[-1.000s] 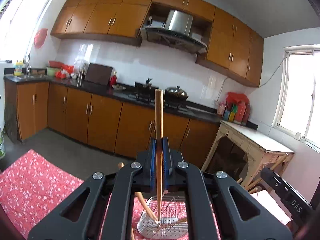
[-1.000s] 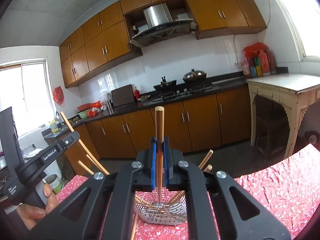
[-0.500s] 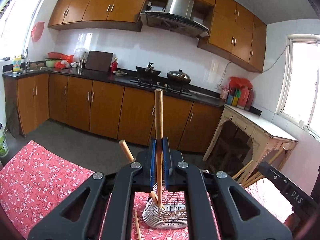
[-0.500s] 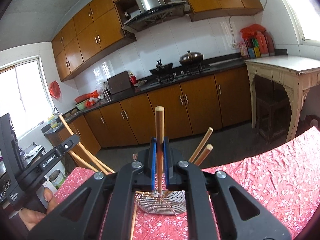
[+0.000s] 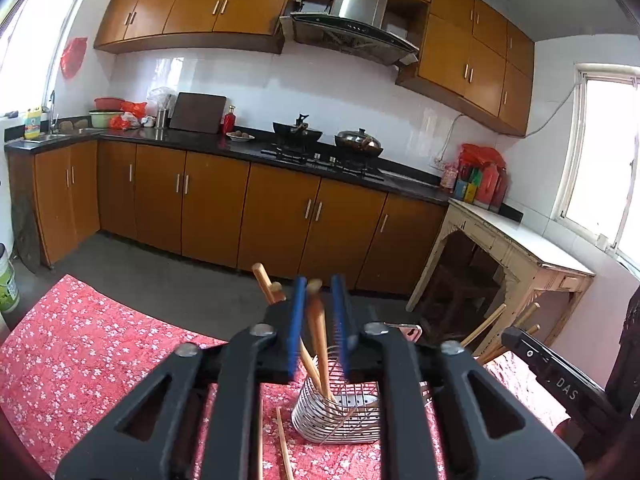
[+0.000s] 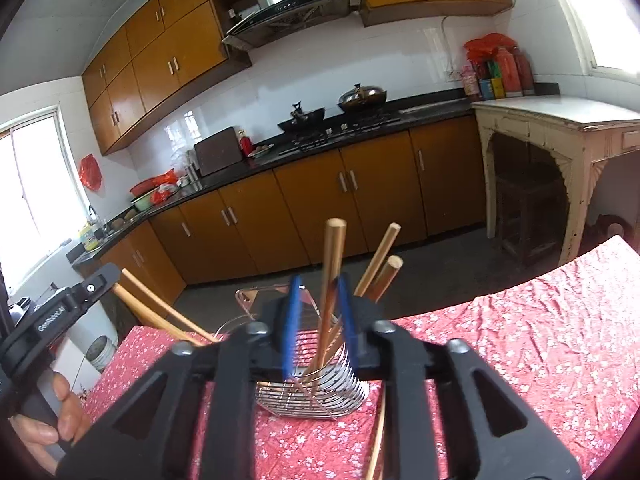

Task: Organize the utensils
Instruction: 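Open the left tool releasing its chopstick while the right tool opens too, then grasp a wooden chopstick on the cloth with the left tool while the right tool grasps one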

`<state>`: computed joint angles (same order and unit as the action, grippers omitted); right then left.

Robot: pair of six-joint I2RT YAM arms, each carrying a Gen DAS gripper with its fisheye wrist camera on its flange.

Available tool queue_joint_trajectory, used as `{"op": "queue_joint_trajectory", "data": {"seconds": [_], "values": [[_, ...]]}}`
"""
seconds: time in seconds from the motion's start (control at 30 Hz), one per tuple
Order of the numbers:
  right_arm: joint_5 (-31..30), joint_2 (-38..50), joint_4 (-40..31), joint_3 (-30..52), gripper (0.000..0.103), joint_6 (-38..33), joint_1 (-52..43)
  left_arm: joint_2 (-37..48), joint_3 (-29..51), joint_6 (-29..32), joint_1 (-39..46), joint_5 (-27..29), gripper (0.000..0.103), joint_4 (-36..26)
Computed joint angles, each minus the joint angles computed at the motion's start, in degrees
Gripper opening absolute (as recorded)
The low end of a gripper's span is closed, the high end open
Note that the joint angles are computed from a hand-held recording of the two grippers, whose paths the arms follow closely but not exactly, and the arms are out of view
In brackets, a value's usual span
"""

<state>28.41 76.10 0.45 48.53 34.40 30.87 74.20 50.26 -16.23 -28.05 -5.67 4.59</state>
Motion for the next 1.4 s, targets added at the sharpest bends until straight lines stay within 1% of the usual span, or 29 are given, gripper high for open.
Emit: {"op": "queue_joint_trajectory", "data": {"seconds": [0.07,0.17,0.37,0.53,0.63,0.67,0.77,0.83,0.87,0.9,1.0,1.13,1.23,1.3,1.4], "values": [[1.6,-1.3,-0.6,-0.4,0.031,-0.2,0.8,-1.7,-0.8,-0.1,0.4,-0.3,0.036,0.0],[3.2,-3.2,-1.7,-0.8,0.033,-0.2,1.8,-3.2,-1.4,0.1,1.1,0.0,0.038,-0.5],[6.8,-7.2,-5.3,-0.9,0.034,0.2,4.3,-7.3,-2.6,-0.3,2.1,0.1,0.038,-2.7],[10.4,-11.4,-8.6,-2.9,0.034,1.2,7.7,-12.6,-5.6,0.2,3.5,1.0,0.039,-4.9],[13.3,-13.8,-11.9,-5.1,0.034,3.6,11.1,-16.1,-8.4,1.2,4.7,1.8,0.042,-6.0],[13.8,-14.3,-12.8,-5.7,0.034,4.4,11.8,-16.9,-9.2,1.4,5.0,1.9,0.044,-6.2],[14.3,-14.5,-15.1,-8.9,0.034,8.3,13.8,-20.0,-13.4,3.1,6.5,2.6,0.045,-7.1],[13.7,-13.1,-15.5,-11.2,0.034,10.8,14.6,-20.8,-16.0,4.4,7.2,2.3,0.046,-7.6],[12.9,-11.7,-15.4,-12.5,0.034,12.1,14.8,-20.7,-16.7,4.9,7.4,2.3,0.049,-7.9],[11.8,-10.5,-14.8,-13.9,0.034,13.3,14.8,-20.0,-18.3,5.6,8.1,2.9,0.051,-7.8],[7.4,-4.5,-11.5,-17.2,0.033,16.6,14.8,-16.5,-21.4,6.4,9.4,4.6,0.052,-7.0],[2.3,5.0,-5.1,-19.0,0.023,18.8,15.0,-10.6,-25.7,6.7,9.8,5.3,0.052,-3.1],[1.1,10.2,-2.7,-18.7,0.021,20.3,15.9,-6.6,-27.3,6.1,8.1,4.2,0.052,-1.1],[0.8,12.1,-1.5,-18.5,0.021,20.6,15.8,-4.9,-28.7,6.4,8.0,4.4,0.052,0.4],[0.4,13.3,-1.0,-18.2,0.021,20.2,15.0,-3.2,-29.5,5.9,5.6,3.1,0.052,1.8]]}}
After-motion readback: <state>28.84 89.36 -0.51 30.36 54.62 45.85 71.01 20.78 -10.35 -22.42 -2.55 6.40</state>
